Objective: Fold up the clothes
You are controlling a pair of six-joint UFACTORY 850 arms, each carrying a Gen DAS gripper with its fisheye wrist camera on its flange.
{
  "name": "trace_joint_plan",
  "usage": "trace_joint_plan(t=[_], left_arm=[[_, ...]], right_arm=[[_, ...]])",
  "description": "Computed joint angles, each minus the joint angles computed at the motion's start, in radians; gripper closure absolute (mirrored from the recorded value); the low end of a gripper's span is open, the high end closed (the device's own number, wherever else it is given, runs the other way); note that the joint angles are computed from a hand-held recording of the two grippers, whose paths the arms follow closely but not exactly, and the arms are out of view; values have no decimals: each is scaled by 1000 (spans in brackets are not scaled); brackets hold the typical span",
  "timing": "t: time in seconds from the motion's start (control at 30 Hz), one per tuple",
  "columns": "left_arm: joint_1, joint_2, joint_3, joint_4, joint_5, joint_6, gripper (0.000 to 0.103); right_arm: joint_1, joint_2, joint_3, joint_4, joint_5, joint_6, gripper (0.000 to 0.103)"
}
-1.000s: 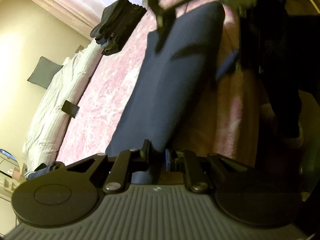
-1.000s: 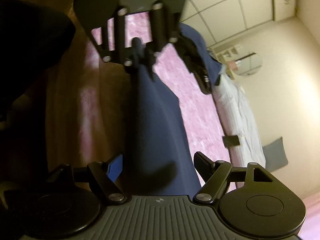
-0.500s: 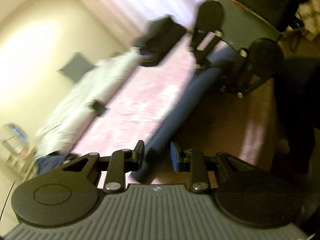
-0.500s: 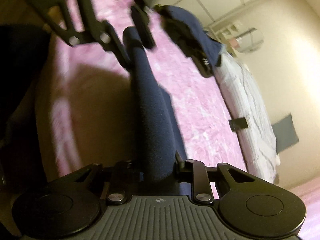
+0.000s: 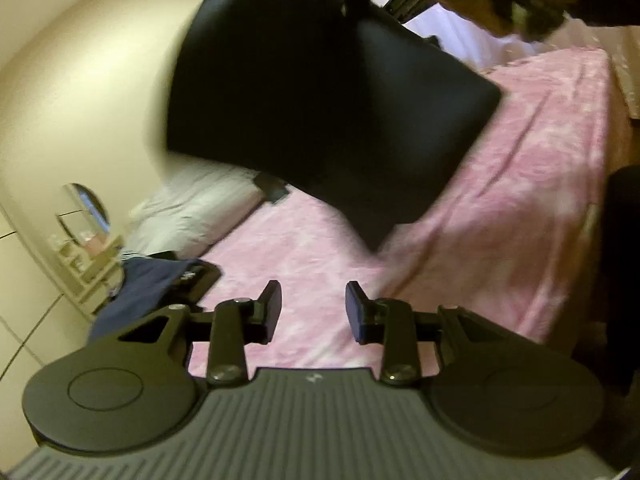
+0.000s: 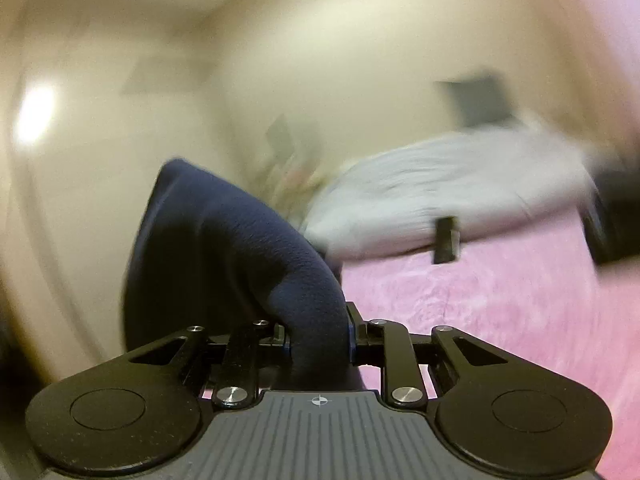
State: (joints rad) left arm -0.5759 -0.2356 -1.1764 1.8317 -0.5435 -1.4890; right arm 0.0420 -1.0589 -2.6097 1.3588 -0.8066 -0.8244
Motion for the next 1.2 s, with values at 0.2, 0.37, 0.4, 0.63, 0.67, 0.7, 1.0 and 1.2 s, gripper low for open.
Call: trace_joint_plan(t=[0.2,0.37,0.4,0.63,0.67,0.7,1.0,1.2], left_arm=[[-4,-85,-77,-4,134,32,66],[1,-193,-204,-98,238,187,63],[3,-213,-231,-133,257,228,63],[-2,-365,-445,-530,348,657,58],[-7,-389,-479,-590,353,724,55],[-12,-409,-506,-626,361,768,51],[-72,-621,-779,-995,278,1303,43],[-92,-698,-877,-825,158,1333,69]], right_arm=[[-78,200,513,159,252,94,79],[-141,184,571,-77,273,397,77],[-151,191,585,-54,254,352,75],[-233,270,698,-20,140,170,57],[-253,300,741,-18,128,113,56],[-266,317,759,-22,127,41,54],[-264,434,876,-174,314,-901,16],[-214,413,910,-40,420,-1529,16]])
